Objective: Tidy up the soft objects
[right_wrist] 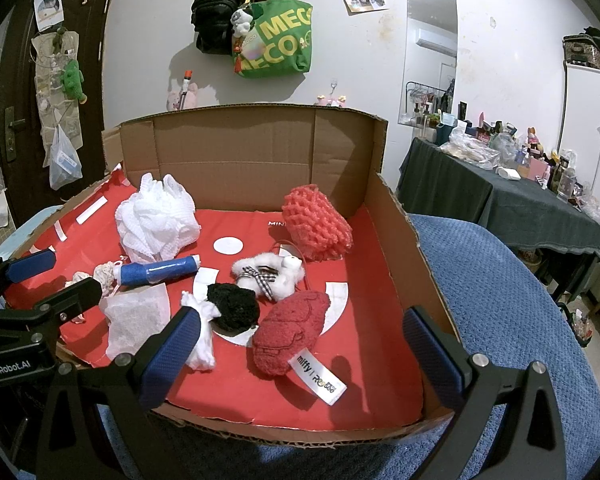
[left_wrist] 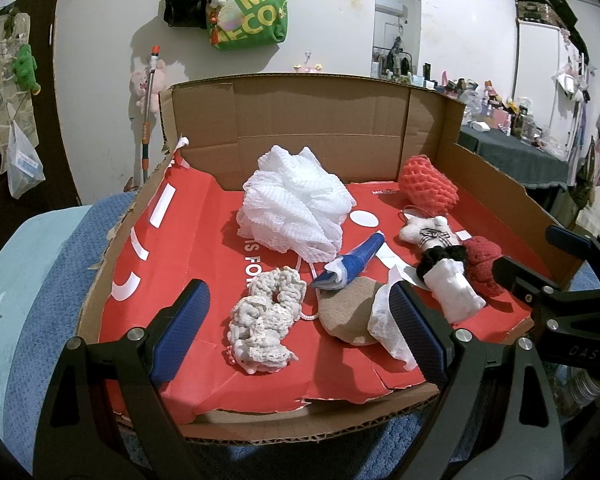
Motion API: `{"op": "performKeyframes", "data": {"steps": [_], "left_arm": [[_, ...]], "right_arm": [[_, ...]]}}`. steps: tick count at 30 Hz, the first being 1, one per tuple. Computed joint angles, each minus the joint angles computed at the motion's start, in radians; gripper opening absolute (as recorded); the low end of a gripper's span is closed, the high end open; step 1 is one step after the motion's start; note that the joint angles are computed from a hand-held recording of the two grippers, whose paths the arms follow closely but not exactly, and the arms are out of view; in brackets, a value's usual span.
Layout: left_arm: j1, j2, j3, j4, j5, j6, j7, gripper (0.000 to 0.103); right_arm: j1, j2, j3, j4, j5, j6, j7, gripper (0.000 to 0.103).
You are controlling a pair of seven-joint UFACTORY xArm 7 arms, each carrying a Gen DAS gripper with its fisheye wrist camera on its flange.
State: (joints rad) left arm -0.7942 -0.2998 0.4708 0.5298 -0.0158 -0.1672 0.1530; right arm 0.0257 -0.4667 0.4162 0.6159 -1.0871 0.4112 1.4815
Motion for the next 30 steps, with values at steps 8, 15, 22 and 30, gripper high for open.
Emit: {"op": "performKeyframes", "data": {"steps": [8,15,22,30], "left_arm": [[-0.006,-0.001,0.007,0.001,0.0,0.001,0.002,0.092],[-0.008,-0.001,0.008,0.001,0.0,0.001,0.001,0.092],[-0.011,0.0,0.011,0.001,0.0,0.001,0.001,0.092],[-0.013,-0.001,0.013,0.001,-0.003,0.002,0.004,0.092]], "right_arm": [[0.002,0.0,-0.002,0.0,-0.003,0.001,0.002,0.103],[0.004,0.002,-0.003,0.001,-0.004,0.002,0.004,0.103],[0.006,0.003,-0.004,0.001,-0.006,0.004,0.005,0.103],[0.008,0.004,-0.005,0.002,-0.009,0.005,0.007,0.103]]}}
